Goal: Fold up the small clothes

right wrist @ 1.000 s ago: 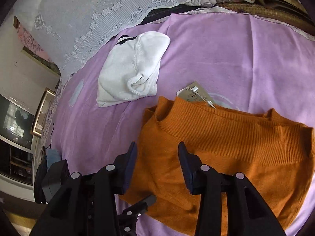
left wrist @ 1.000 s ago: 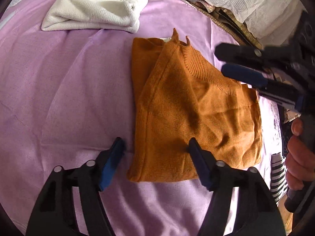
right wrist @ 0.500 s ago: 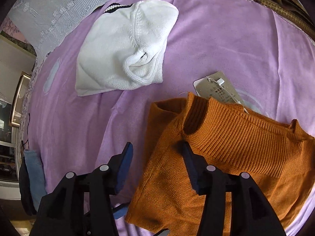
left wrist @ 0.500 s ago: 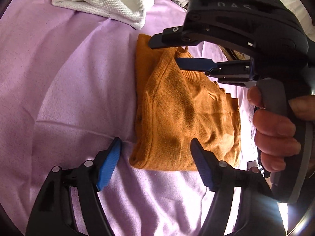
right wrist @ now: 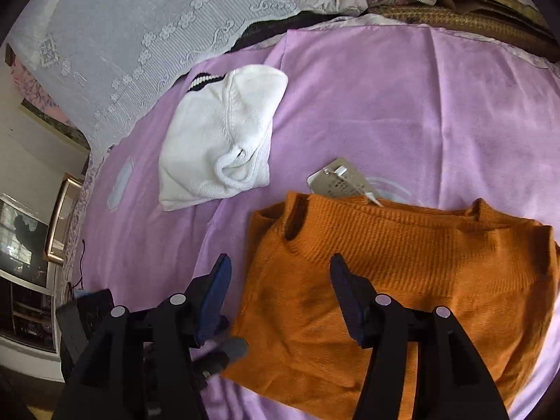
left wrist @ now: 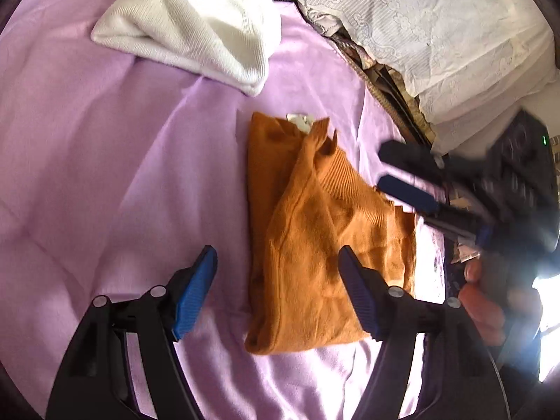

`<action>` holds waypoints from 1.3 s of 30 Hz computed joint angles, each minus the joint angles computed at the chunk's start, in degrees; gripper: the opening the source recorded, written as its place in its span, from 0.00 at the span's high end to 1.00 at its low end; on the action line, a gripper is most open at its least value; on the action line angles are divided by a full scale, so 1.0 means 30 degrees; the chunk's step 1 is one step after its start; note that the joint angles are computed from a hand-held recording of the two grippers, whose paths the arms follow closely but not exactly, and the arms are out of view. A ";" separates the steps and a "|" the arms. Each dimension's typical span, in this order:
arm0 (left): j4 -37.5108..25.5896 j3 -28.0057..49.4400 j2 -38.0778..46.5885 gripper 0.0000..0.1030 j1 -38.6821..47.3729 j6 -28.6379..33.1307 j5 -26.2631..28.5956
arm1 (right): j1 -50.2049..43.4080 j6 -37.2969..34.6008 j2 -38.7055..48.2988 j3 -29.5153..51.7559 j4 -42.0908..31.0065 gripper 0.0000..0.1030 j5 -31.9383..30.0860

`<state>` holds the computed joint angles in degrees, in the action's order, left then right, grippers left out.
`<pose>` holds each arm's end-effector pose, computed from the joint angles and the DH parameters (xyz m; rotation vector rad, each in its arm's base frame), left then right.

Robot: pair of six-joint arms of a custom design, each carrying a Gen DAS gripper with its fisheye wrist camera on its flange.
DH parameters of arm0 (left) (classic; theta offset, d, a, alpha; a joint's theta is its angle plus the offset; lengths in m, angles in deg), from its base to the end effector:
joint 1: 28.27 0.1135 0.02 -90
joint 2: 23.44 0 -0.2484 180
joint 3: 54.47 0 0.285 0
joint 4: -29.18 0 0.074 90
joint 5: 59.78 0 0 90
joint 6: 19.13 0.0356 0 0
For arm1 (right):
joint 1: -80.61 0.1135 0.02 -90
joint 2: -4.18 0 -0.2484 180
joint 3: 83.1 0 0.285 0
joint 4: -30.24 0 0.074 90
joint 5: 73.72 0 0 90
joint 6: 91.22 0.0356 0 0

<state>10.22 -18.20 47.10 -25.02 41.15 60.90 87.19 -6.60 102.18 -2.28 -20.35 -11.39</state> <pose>0.2360 -0.0048 0.1034 -0.4921 2.4683 -0.8600 0.3625 0.0585 0.1776 -0.4090 2.6573 0.6668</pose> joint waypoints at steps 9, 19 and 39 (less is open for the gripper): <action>-0.0652 0.4962 0.5536 0.34 -0.0899 0.2757 -0.0575 | -0.4950 -0.2680 -0.1927 -0.3088 0.0113 0.42 -0.1922; -0.0695 0.5646 0.7333 0.52 -0.1215 0.3734 0.0224 | -0.5348 -0.3673 -0.2391 -0.5334 0.2739 0.77 -0.0584; -0.1939 0.6274 0.6839 0.57 -0.3521 0.3381 -0.3966 | -0.3705 -0.4054 -0.1003 -0.7248 0.7299 0.95 0.1365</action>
<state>4.40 0.63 67.62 -35.58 51.29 49.00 76.08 -18.76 99.17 -24.02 1.55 -7.29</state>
